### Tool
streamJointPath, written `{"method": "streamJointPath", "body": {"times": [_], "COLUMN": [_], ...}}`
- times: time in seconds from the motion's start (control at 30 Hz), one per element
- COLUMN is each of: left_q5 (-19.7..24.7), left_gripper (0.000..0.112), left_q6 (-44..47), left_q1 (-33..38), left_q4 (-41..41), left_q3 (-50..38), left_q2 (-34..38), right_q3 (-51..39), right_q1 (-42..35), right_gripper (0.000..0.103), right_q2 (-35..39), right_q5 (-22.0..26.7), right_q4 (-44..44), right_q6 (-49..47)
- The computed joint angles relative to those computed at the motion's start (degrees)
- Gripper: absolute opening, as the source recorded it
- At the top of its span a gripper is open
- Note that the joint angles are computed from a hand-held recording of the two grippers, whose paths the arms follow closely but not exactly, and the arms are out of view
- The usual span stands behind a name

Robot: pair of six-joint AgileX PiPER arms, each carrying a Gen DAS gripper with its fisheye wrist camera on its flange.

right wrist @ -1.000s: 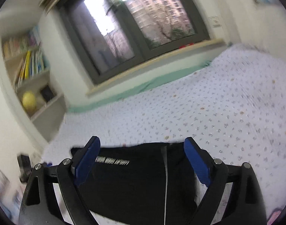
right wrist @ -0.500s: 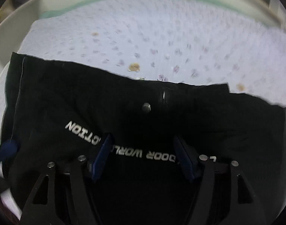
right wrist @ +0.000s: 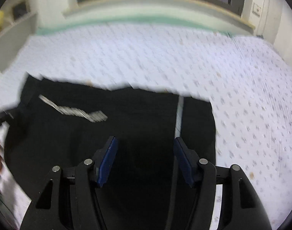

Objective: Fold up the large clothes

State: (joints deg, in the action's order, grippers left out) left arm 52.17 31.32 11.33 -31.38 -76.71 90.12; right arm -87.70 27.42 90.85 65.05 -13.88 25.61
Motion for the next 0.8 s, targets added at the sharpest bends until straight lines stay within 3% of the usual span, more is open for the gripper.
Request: {"method": "streamJointPath", "body": {"times": [0.03,0.1,0.17,0.3,0.4,0.47,0.53,0.6,0.67,0.73,0.8], "left_q5": [-1.30,2.38,2.19,2.60,10.51,14.43,16.60,15.09,9.14,7.91,7.24], "left_gripper": [0.072,0.069,0.060,0.060,0.060,0.073,0.076,0.076,0.077,0.079,0.080], "left_q6": [-1.28,-1.70,0.49,4.28,14.95,19.39,21.38,21.51,20.22,15.86,14.02], "left_q1": [0.38,4.06,5.14,5.49,14.16,20.06,24.09,24.76,22.79,21.80,20.93], "left_q4": [1.42,-2.62,-3.98,-2.31,-10.34,-12.44,-12.58,-9.95,-5.90,-6.32,-5.22], "left_q3": [-0.92,-4.24,-4.16,-1.73,3.30,6.28,8.41,11.16,14.58,13.93,12.71], "left_q2": [3.52,9.53,9.95,4.17,-3.11,-6.13,-7.31,-8.11,-7.12,-2.27,-2.11], "right_q3": [1.85,8.18,9.91,9.74,14.29,16.24,17.33,19.33,20.93,22.16,21.41], "right_q1": [-2.77,-10.50,-13.57,-8.83,-4.03,1.99,6.44,8.12,10.14,10.06,9.98], "right_gripper": [0.065,0.066,0.064,0.064,0.064,0.065,0.067,0.067,0.068,0.070,0.073], "right_q2": [1.88,1.57,0.90,-2.73,-11.86,-16.10,-16.64,-14.66,-12.01,-9.88,-9.09], "right_q5": [-0.98,-8.67,-10.81,-8.65,-10.29,-8.51,-6.83,-6.59,-8.10,-11.25,-11.85], "right_q4": [2.44,12.70,16.91,10.03,9.54,5.69,3.02,2.50,-0.31,-1.40,-1.34], "right_q6": [-1.17,-3.66,-5.57,-2.16,-2.15,0.79,3.09,3.99,6.80,9.36,10.04]}}
